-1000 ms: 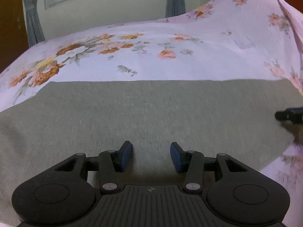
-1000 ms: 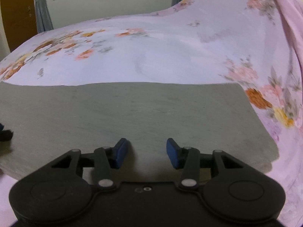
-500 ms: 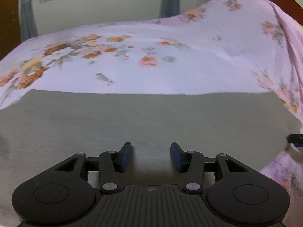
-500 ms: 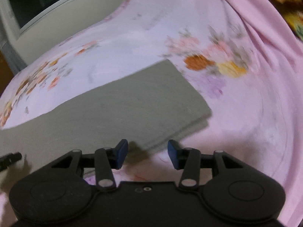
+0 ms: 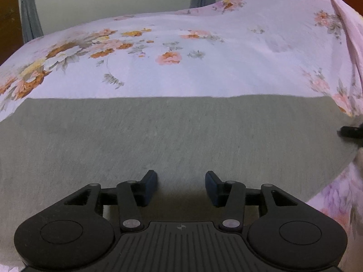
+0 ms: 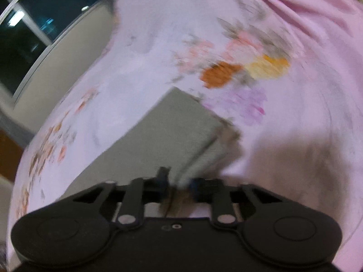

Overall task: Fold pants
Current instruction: 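Grasp the folded edge of the grey pants with the right gripper and lift it over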

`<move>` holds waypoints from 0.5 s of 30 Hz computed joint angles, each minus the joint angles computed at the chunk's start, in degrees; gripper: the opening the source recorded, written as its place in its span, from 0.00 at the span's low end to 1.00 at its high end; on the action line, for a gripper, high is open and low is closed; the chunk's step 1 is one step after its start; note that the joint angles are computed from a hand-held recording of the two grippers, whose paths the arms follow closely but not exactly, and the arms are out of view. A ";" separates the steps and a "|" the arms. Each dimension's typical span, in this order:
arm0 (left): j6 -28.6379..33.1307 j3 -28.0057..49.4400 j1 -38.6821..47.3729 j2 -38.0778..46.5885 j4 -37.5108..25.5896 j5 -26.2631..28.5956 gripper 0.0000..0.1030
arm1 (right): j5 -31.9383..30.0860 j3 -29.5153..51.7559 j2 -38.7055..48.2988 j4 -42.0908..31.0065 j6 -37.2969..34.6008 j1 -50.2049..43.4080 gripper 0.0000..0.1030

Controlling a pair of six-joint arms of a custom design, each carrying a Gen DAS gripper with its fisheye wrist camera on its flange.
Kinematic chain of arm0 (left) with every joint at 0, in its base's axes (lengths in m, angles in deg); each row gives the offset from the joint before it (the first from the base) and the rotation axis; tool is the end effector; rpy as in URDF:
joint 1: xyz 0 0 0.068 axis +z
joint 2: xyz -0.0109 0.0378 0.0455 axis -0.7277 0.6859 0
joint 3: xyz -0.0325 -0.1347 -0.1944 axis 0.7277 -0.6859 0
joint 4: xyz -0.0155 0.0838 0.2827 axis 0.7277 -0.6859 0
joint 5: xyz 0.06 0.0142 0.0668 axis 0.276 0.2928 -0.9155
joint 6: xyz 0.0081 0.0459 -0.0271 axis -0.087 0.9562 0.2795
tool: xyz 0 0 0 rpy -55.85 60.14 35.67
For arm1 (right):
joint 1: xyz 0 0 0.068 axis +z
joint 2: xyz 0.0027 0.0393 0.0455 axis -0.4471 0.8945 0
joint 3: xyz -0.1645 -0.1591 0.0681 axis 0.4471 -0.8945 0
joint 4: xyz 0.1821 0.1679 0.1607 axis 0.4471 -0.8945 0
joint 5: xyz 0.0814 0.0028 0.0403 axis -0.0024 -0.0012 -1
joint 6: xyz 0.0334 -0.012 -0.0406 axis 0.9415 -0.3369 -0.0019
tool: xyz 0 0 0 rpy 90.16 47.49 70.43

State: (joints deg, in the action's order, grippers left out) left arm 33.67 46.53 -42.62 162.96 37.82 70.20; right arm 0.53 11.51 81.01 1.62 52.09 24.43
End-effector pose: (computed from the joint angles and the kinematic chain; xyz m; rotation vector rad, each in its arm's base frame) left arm 0.3702 0.0117 0.0766 0.6200 2.3558 -0.3055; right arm 0.2239 0.2353 0.0819 1.0151 2.0218 0.1305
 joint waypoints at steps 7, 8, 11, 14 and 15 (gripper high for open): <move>-0.92 -2.55 -3.40 -0.22 4.19 -2.46 0.46 | -0.10 1.13 0.54 -5.70 -2.95 1.95 0.12; -0.02 -3.68 -3.74 -0.45 5.74 -3.02 0.46 | -2.15 0.03 1.29 -4.17 -1.94 1.44 0.12; 0.77 -3.65 -3.92 -0.16 6.04 -3.26 0.47 | -1.74 1.55 3.33 -5.39 -0.94 1.68 0.13; 0.76 -0.41 -3.81 0.08 0.73 -3.11 0.47 | 0.75 2.42 1.76 -6.20 -0.69 2.34 0.13; 0.54 0.74 -3.41 -0.03 -1.50 -2.42 0.47 | 1.91 3.00 1.25 -7.30 -1.35 2.69 0.13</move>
